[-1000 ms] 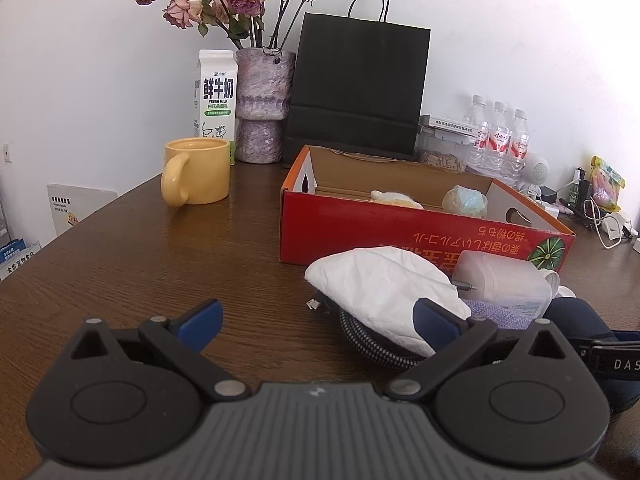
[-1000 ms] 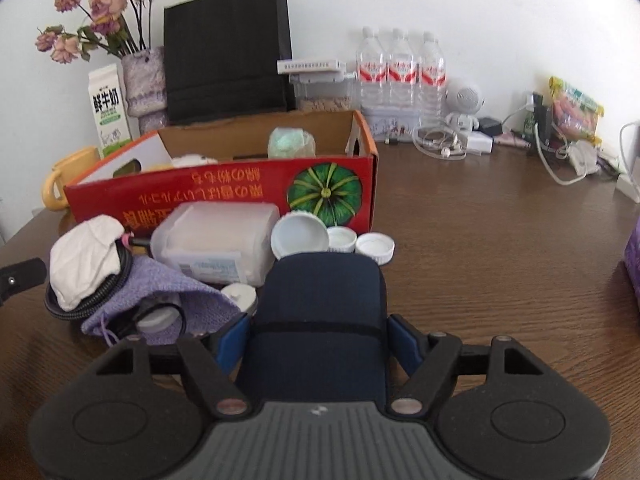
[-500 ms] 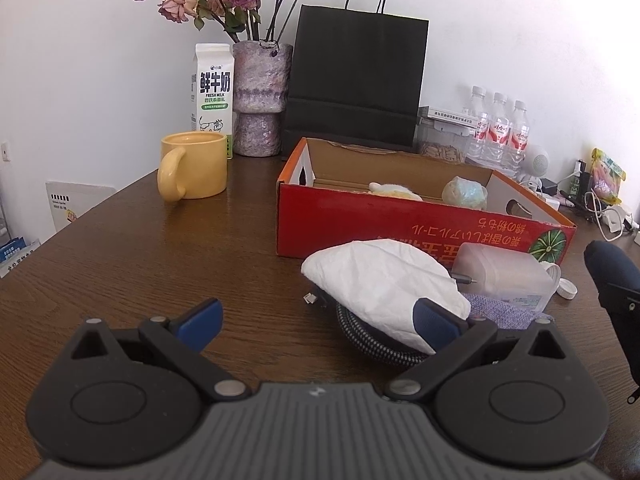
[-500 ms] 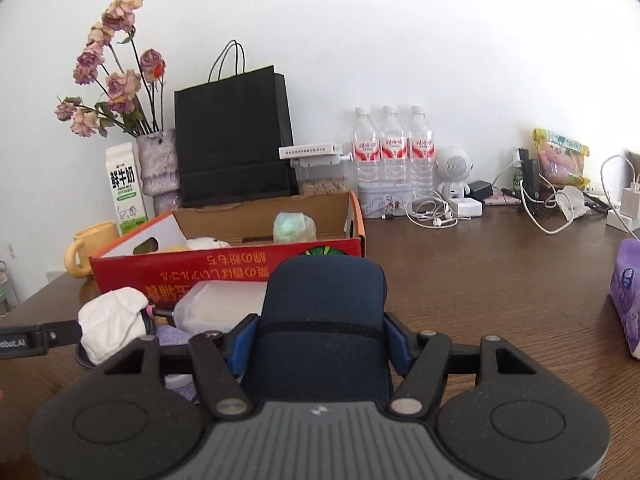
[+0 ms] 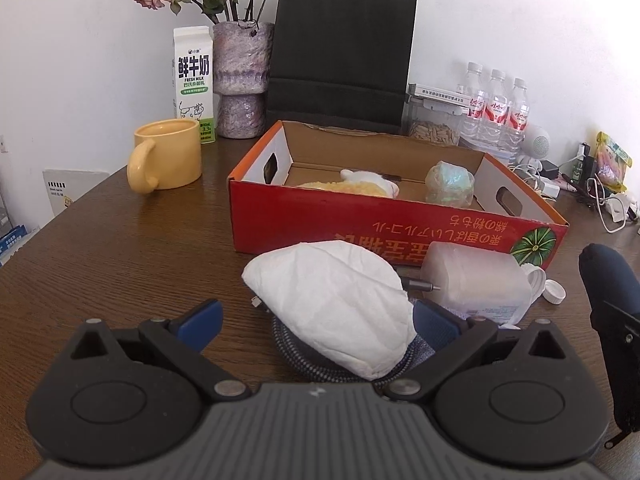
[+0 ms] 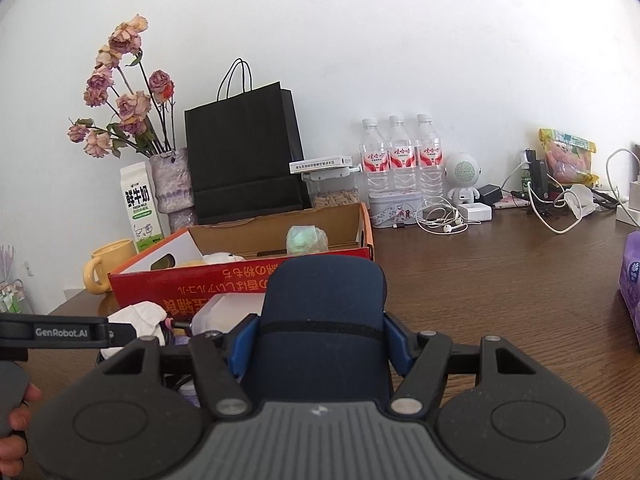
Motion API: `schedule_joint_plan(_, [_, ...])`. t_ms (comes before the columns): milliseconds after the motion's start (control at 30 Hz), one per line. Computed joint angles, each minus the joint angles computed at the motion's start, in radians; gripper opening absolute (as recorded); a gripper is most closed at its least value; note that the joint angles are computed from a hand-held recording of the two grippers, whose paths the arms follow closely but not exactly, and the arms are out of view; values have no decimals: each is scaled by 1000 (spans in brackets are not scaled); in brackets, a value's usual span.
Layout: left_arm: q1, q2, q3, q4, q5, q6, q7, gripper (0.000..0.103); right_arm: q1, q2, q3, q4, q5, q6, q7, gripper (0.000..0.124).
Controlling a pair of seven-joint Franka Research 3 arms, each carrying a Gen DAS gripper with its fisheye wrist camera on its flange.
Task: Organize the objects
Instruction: 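Lift the navy case with the right gripper while the left grasps the white mask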
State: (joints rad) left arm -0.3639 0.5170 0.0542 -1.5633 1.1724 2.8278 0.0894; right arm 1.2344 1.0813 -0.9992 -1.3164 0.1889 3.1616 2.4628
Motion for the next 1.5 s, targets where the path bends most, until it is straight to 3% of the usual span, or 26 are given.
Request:
schedule_joint_plan(133, [19,53,-43,80,-131,-64,115,103,-6,-5,12,-1,4,9,-6,64])
schedule_joint_plan(233, [13,89,-44,132,-210,-102,162,103,-8,-8,20,-5,14,20,-20,64])
schedule_joint_plan(467, [-15,120,-8,159,-278,-99,154,102,-17,-14,41,-3,48,30,-60,64])
schedule_joint_plan(600, [-12,109,0,131,-285,-43,148,89,-20,-14,46,2,60,26,-71,64])
schedule_joint_plan(867, [-43,83,46,94,-205,-18,60,73,-26,-18,55,4,56,21,-65,64])
schedule_joint_plan(1033, [-68,60,70,70,-105,-51,-8,71,-37,-22,68,15,50,7,-61,64])
schedule_joint_plan(1267, [-53,15,52,25,59,-73,-98,61,-58,-30,90,31,4,-15,-20,64])
schedule_joint_plan(1500, [-16,-38,20,-37,216,-71,-218,59,-71,-37,100,44,-51,-46,25,64])
